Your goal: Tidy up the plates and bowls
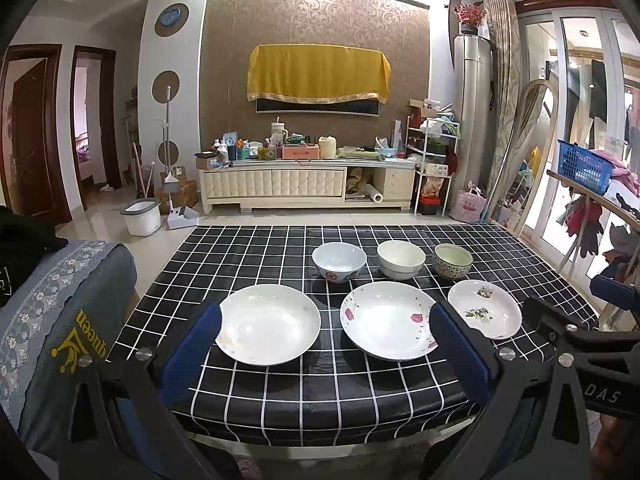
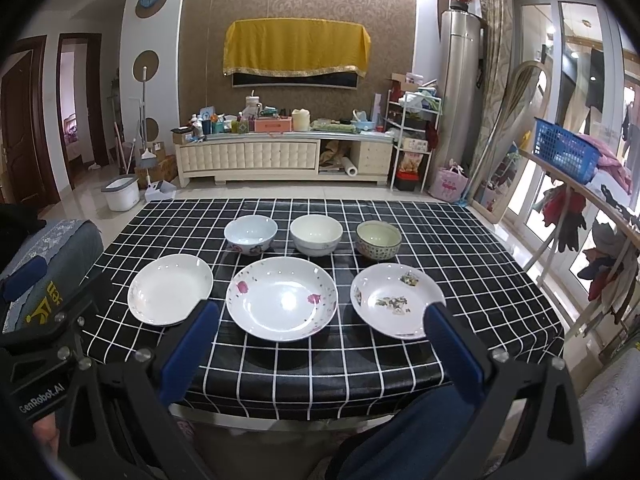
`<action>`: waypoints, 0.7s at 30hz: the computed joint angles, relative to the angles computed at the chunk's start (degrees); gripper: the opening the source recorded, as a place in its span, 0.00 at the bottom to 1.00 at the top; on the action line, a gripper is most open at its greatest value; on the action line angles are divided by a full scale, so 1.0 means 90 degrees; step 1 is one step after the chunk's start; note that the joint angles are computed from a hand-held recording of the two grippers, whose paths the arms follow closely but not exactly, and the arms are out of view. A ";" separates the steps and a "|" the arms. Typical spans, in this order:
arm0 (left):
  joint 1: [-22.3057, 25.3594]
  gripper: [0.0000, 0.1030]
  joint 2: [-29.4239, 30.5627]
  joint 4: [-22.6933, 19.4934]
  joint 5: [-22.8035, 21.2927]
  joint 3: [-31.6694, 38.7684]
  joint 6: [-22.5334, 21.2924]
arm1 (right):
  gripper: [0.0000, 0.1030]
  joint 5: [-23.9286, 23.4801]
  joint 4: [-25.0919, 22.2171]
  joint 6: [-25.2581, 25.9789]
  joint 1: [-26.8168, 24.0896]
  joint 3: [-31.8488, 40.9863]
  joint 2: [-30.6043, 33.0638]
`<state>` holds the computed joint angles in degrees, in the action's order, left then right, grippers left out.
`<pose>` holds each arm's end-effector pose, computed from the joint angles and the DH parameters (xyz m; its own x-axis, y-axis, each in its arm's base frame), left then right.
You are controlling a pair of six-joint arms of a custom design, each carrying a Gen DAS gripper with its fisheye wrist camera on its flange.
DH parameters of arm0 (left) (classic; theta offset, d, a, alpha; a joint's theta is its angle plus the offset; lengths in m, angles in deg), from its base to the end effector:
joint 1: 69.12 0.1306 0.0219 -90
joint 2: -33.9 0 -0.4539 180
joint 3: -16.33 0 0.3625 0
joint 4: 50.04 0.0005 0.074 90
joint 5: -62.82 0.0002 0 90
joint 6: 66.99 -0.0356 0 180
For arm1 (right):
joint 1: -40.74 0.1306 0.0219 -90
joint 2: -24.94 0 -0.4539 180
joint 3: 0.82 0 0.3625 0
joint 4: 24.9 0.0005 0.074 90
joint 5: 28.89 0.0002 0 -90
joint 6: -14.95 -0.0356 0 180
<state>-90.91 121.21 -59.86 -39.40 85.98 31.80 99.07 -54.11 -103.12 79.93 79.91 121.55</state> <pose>0.4134 -0.1577 0.4237 -0.4522 0.0199 -0.8917 0.1207 0.9919 -0.0390 0.3976 0.2953 0.4099 -0.5604 0.0218 -0.8279 0.1157 0.9919 -0.0522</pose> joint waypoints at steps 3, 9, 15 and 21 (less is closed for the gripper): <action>-0.0015 1.00 -0.0003 0.0000 0.0007 -0.0001 0.0008 | 1.00 0.0004 0.0001 0.0004 -0.0003 -0.0010 -0.0006; -0.0006 1.00 0.0001 -0.0005 0.0031 -0.0002 -0.0005 | 1.00 0.0003 -0.0021 -0.0004 -0.0007 -0.0009 -0.0001; -0.0001 1.00 0.0010 0.0001 0.0060 -0.0011 -0.0015 | 1.00 -0.0010 -0.0048 -0.0021 -0.0012 -0.0012 0.0001; 0.0020 1.00 0.0011 0.0031 0.0166 -0.0014 -0.0013 | 1.00 -0.0013 -0.0042 -0.0014 -0.0019 -0.0024 -0.0003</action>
